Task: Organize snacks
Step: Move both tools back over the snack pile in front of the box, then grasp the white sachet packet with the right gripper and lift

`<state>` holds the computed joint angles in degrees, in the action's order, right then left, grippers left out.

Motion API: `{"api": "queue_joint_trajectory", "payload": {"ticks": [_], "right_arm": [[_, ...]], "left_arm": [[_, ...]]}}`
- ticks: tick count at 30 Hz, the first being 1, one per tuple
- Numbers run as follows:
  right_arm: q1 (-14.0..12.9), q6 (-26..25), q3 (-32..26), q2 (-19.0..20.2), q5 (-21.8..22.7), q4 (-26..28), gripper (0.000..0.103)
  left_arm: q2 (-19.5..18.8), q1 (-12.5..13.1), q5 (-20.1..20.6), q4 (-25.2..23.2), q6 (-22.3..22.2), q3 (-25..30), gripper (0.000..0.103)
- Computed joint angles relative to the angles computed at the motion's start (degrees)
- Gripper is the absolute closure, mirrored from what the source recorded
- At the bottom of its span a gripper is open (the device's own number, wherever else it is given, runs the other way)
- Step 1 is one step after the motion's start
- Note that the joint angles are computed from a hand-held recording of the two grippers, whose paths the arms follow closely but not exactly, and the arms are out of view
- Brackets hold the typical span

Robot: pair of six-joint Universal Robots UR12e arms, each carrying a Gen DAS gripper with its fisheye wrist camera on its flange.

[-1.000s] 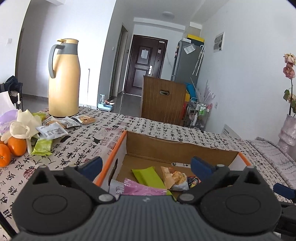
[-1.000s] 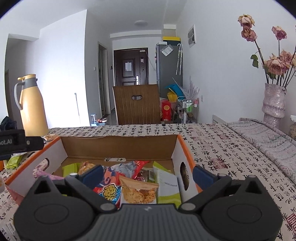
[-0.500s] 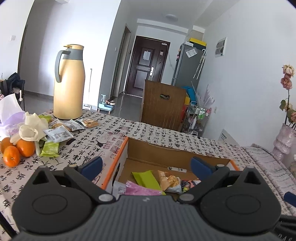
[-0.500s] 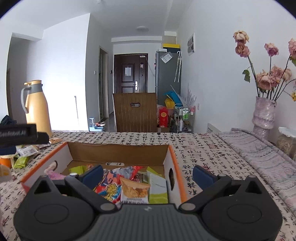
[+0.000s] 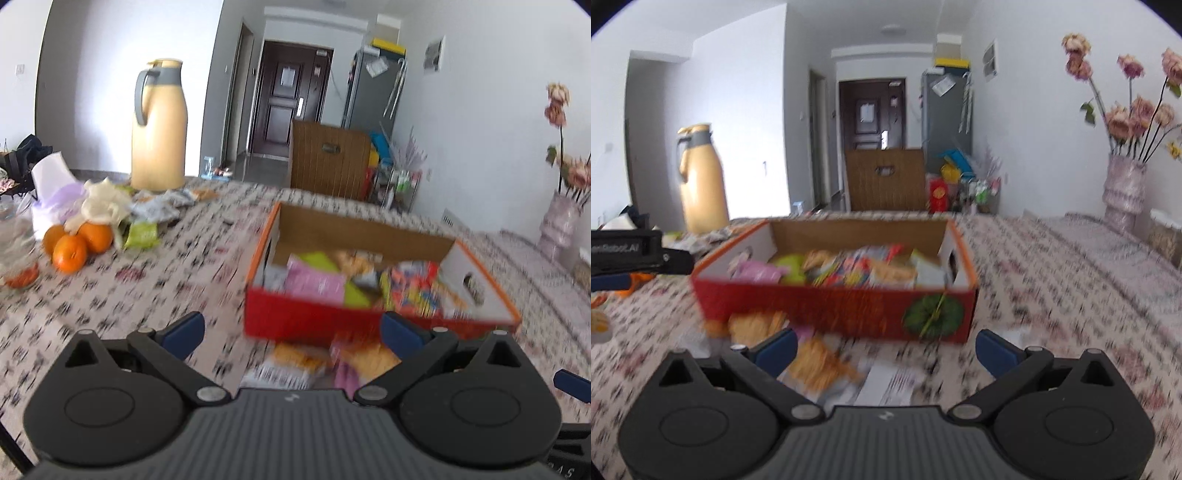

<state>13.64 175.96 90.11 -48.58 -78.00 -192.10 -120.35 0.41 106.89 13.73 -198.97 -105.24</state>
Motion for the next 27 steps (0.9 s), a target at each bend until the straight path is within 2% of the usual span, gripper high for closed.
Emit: {"api": "queue_joint_trajectory", "payload": {"ticks": [6,8,14,18,21,22,27], "right_arm": [[0.0,-1.2,3.3,-1.1,2.4,2.5,0.017],[0.1,-2.0,3.6,-1.3,2.8,3.6,0.027],[1.2,-3.0,2.8,-0.7,1.4,5.0,0.029],[2.2,-6.5,1.4,-0.2,-0.4,8.4,0.029],[1.8,-6.7,1.4,-0.3,2.1,8.7,0.037],[1.6,-6.9,1.6,-0.4,3.2,8.6,0.044],[1.7,-7.7,3.4,-1.0,3.1,6.1,0.053]], "left_arm": [[1.4,-0.3,0.1,-0.1,-1.4,-3.9,0.000],[1.7,-0.4,0.2,-0.4,-1.9,-4.6,0.000],[2.5,-0.1,-0.6,-0.9,-1.8,-6.5,0.000],[2.9,0.1,-0.2,-1.0,-2.0,-7.1,0.000],[3.2,0.3,-0.5,-0.7,-3.4,-7.8,0.000],[3.3,0.3,-0.6,-0.9,-4.1,-8.0,0.000],[3.6,0.8,-3.2,-0.6,-5.1,-8.7,0.000]]}}
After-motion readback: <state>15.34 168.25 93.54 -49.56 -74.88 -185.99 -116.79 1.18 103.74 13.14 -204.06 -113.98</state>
